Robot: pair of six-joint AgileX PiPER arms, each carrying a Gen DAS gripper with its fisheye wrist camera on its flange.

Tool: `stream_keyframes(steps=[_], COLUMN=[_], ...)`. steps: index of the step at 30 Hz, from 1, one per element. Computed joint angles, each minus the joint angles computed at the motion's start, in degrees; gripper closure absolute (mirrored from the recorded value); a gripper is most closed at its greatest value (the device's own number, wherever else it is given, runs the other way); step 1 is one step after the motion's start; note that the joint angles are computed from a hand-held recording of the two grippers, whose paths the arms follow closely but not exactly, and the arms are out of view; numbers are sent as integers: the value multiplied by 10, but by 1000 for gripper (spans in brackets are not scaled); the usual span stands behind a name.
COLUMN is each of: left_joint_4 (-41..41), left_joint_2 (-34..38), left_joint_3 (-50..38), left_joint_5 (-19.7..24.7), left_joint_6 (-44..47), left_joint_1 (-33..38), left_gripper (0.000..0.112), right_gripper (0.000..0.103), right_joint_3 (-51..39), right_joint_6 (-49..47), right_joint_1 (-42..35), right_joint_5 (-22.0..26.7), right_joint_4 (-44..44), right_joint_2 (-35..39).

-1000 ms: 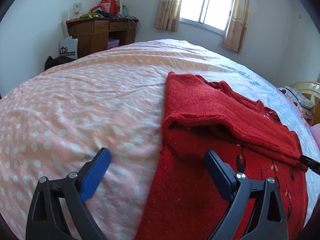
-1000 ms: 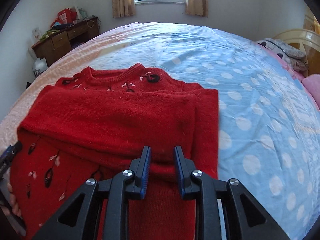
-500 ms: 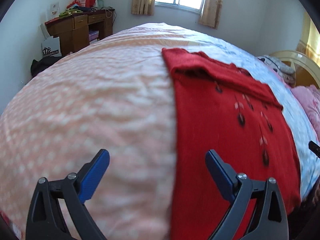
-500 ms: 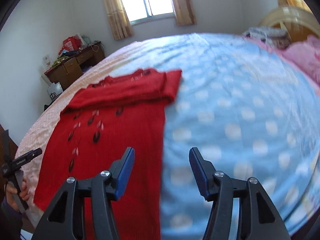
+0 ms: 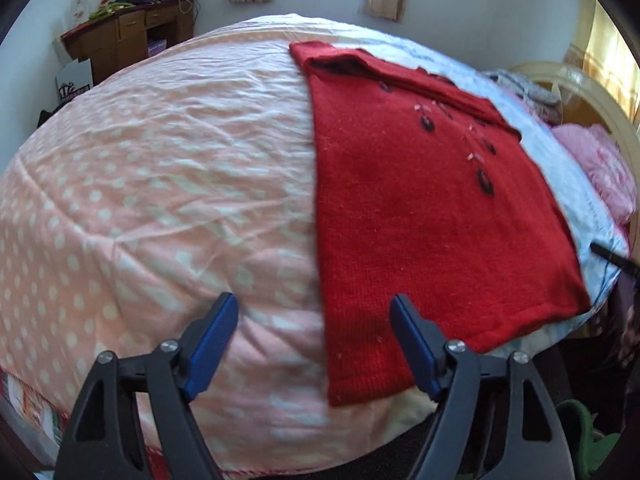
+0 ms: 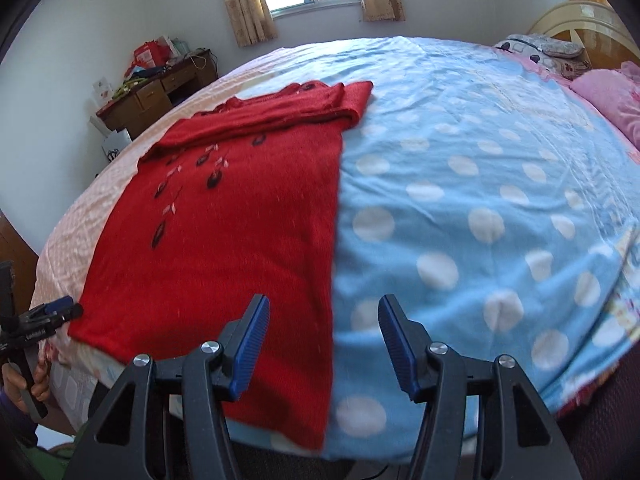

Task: Fold small clothes
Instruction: 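Move both tools to the sweater hem, then grasp the hem with the left gripper while the right gripper grasps the hem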

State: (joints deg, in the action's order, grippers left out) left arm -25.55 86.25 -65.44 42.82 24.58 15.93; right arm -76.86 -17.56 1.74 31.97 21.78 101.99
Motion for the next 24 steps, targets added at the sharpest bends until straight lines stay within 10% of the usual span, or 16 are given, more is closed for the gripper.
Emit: stream_keyframes(steps=[20,24], left_joint_4=[-79,-91], left_joint_2=[-16,-13], left_joint_3=[21,26], left_joint_5=[61,60], left_joint_6=[69,74], left_joint_1=[4,13], left_gripper=[68,88], right_gripper=[46,85], right_joint_3=[57,63], right_joint_6=[-19,5], right_joint_1=[13,31], right_joint_5=[44,22], right_joint_4=[34,-6], right_joint_2=[-3,0])
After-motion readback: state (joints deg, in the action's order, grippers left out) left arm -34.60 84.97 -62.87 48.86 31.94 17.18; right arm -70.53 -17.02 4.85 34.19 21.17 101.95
